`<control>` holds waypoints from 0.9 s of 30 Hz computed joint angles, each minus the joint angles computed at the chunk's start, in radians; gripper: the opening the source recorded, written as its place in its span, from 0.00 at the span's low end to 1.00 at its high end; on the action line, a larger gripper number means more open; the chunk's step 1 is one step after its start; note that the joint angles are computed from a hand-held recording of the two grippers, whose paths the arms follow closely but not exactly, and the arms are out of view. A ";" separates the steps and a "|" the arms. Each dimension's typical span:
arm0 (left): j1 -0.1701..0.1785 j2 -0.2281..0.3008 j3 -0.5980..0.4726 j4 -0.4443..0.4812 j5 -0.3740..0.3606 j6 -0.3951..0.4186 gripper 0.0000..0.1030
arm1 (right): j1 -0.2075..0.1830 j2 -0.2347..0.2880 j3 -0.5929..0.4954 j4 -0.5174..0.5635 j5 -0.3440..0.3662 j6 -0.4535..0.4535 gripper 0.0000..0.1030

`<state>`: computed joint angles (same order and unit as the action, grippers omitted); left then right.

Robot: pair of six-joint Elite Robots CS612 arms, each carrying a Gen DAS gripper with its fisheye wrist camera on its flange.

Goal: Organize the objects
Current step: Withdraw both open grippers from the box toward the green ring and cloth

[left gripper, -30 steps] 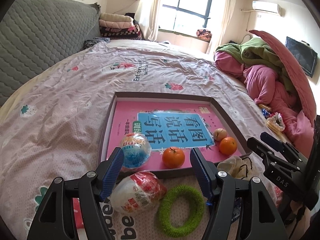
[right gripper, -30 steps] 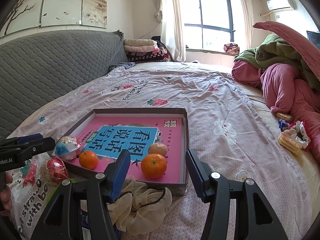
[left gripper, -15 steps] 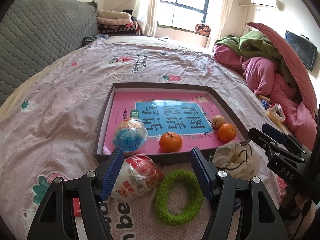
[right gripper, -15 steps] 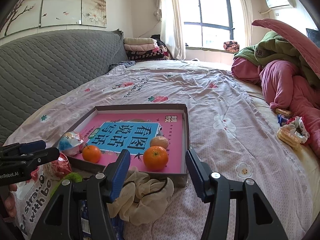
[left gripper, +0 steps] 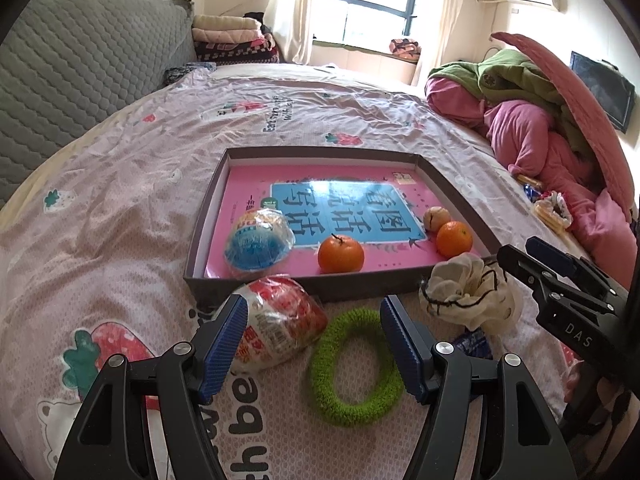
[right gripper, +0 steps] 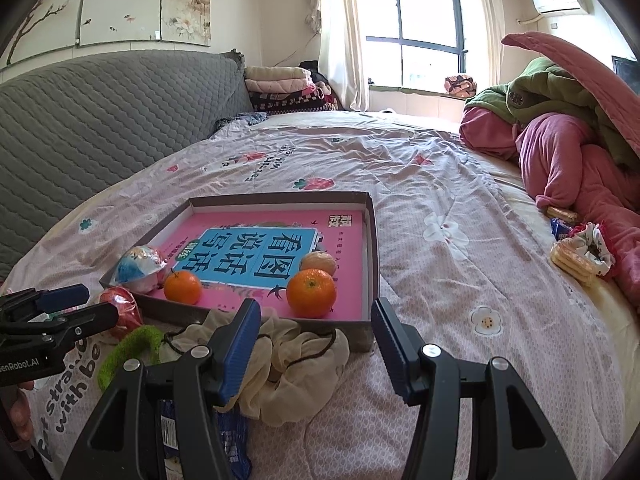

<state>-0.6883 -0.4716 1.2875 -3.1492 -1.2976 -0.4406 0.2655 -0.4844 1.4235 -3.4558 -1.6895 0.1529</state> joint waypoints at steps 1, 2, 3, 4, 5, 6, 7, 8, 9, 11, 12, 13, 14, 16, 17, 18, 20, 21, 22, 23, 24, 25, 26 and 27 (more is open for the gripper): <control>0.000 0.000 0.000 0.002 0.000 0.000 0.68 | 0.001 0.000 0.001 -0.001 -0.001 -0.001 0.56; -0.001 0.000 0.001 0.003 -0.002 0.000 0.68 | 0.001 -0.001 0.002 -0.001 -0.002 -0.001 0.56; -0.001 0.000 0.003 0.004 -0.001 0.001 0.68 | 0.002 -0.001 0.003 0.000 -0.002 -0.002 0.56; -0.001 -0.001 0.003 0.009 0.001 0.001 0.68 | 0.002 -0.002 0.004 0.002 -0.003 -0.002 0.56; -0.002 -0.001 0.004 0.012 0.003 0.000 0.68 | 0.003 -0.002 0.004 0.002 -0.004 -0.002 0.56; -0.003 -0.001 0.006 0.011 0.006 -0.003 0.68 | 0.003 -0.002 0.004 0.004 -0.003 -0.004 0.56; -0.002 -0.001 0.007 0.012 0.007 -0.003 0.68 | 0.003 -0.002 0.004 0.007 -0.002 -0.005 0.56; -0.003 -0.002 0.008 0.014 0.009 -0.003 0.68 | 0.004 -0.003 0.005 0.010 -0.002 -0.006 0.56; -0.003 -0.002 0.010 0.014 0.010 -0.004 0.68 | 0.004 -0.003 0.005 0.012 -0.002 -0.006 0.56; -0.004 -0.004 0.013 0.016 0.012 -0.004 0.68 | 0.004 -0.003 0.006 0.019 0.000 -0.004 0.56; -0.005 -0.004 0.015 0.014 0.010 -0.003 0.68 | 0.004 -0.003 0.007 0.021 0.000 -0.002 0.56; -0.005 -0.005 0.017 0.015 0.010 -0.001 0.68 | 0.004 -0.004 0.007 0.025 0.000 -0.001 0.56; -0.007 -0.006 0.019 0.015 0.014 0.001 0.68 | 0.004 -0.004 0.008 0.028 -0.001 0.000 0.56; -0.009 -0.008 0.025 0.013 0.016 0.002 0.68 | 0.005 -0.005 0.009 0.033 -0.003 0.002 0.56; -0.010 -0.009 0.029 0.011 0.013 0.002 0.68 | 0.005 -0.005 0.009 0.035 -0.002 0.004 0.56; -0.011 -0.010 0.031 0.012 0.014 0.002 0.68 | 0.004 -0.005 0.010 0.038 -0.001 0.006 0.56; -0.014 -0.011 0.038 0.011 0.015 0.005 0.68 | 0.003 -0.007 0.012 0.044 0.001 0.010 0.56; -0.014 -0.012 0.039 0.011 0.013 0.005 0.68 | 0.003 -0.007 0.012 0.046 0.003 0.013 0.56; -0.015 -0.012 0.041 0.013 0.010 0.003 0.68 | 0.002 -0.007 0.013 0.048 0.004 0.015 0.56; -0.015 -0.012 0.042 0.015 0.009 0.002 0.68 | 0.002 -0.007 0.013 0.048 0.005 0.015 0.56; -0.016 -0.013 0.044 0.015 0.011 0.001 0.68 | 0.002 -0.008 0.014 0.049 0.006 0.015 0.56; -0.017 -0.012 0.045 0.015 0.012 0.001 0.68 | 0.002 -0.008 0.015 0.048 0.005 0.016 0.56; -0.018 -0.013 0.045 0.020 0.011 0.002 0.68 | 0.002 -0.007 0.014 0.048 0.005 0.016 0.56; -0.019 -0.013 0.046 0.023 0.012 0.001 0.68 | 0.002 -0.008 0.014 0.049 0.007 0.017 0.56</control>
